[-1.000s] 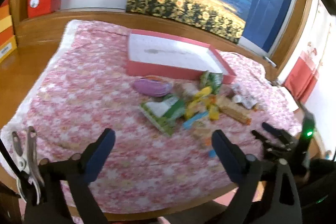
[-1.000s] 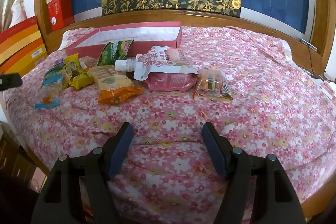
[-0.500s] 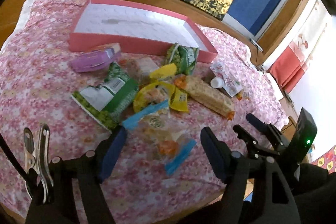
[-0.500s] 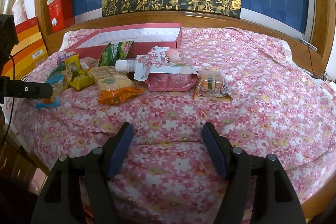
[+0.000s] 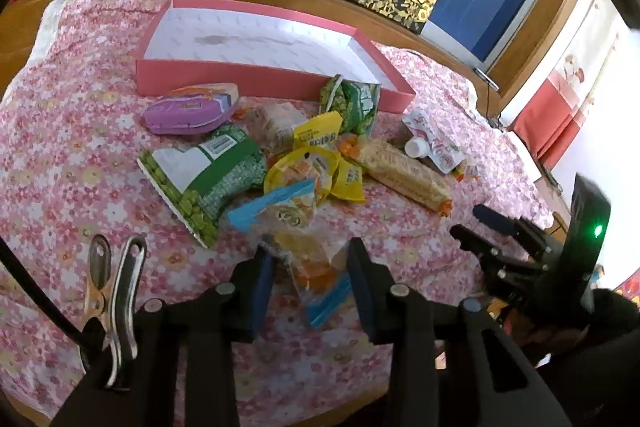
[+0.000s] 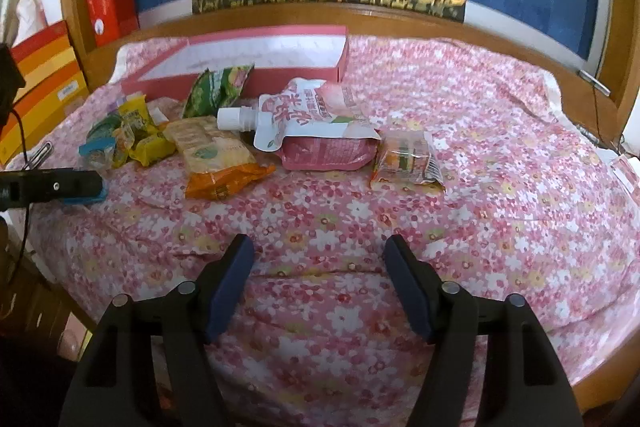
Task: Organize snacks
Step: 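Grasp the clear orange-filled snack bag with left tool while right grasps the long pastry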
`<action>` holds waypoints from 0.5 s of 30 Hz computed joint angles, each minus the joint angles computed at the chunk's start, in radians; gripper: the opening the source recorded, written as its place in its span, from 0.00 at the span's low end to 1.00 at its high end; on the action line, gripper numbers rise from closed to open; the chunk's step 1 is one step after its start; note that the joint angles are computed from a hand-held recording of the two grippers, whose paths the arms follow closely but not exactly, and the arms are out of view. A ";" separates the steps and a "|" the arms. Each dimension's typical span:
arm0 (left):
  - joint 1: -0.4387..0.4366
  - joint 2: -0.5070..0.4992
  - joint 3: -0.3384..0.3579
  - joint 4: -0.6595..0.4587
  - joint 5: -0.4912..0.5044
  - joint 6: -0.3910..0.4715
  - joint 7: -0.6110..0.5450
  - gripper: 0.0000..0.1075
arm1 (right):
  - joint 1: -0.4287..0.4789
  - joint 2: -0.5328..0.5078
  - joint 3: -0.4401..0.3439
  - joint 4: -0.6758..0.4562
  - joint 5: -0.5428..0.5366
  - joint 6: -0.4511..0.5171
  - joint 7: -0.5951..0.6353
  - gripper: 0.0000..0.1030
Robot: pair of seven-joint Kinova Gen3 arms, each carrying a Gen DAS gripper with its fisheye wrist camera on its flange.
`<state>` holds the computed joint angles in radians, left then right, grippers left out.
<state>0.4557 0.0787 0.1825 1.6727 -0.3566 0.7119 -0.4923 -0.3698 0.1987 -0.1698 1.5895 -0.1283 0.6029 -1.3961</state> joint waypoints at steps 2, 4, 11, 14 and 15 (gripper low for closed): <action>0.010 -0.002 0.002 -0.004 -0.028 0.011 0.018 0.34 | 0.059 -0.001 -0.051 -0.033 -0.051 0.033 0.056 0.09; 0.012 -0.003 0.002 -0.010 -0.036 0.025 0.036 0.34 | 0.151 -0.013 -0.140 -0.051 -0.124 0.052 0.138 0.09; -0.007 -0.034 0.008 0.003 -0.050 -0.007 0.079 0.34 | 0.131 0.140 -0.184 -0.348 -0.172 0.330 0.357 0.09; -0.007 -0.030 0.016 -0.044 -0.066 0.064 0.088 0.34 | 0.094 0.224 -0.206 -0.483 -0.092 0.452 0.380 0.09; -0.004 -0.028 0.018 -0.066 -0.074 0.098 0.094 0.34 | 0.074 0.250 -0.203 -0.525 -0.062 0.493 0.398 0.09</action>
<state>0.4512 0.0511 0.2004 1.6068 -0.4305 0.8099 -0.3987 -0.2954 0.4484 -0.3733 1.0641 -0.1899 1.0960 -0.9981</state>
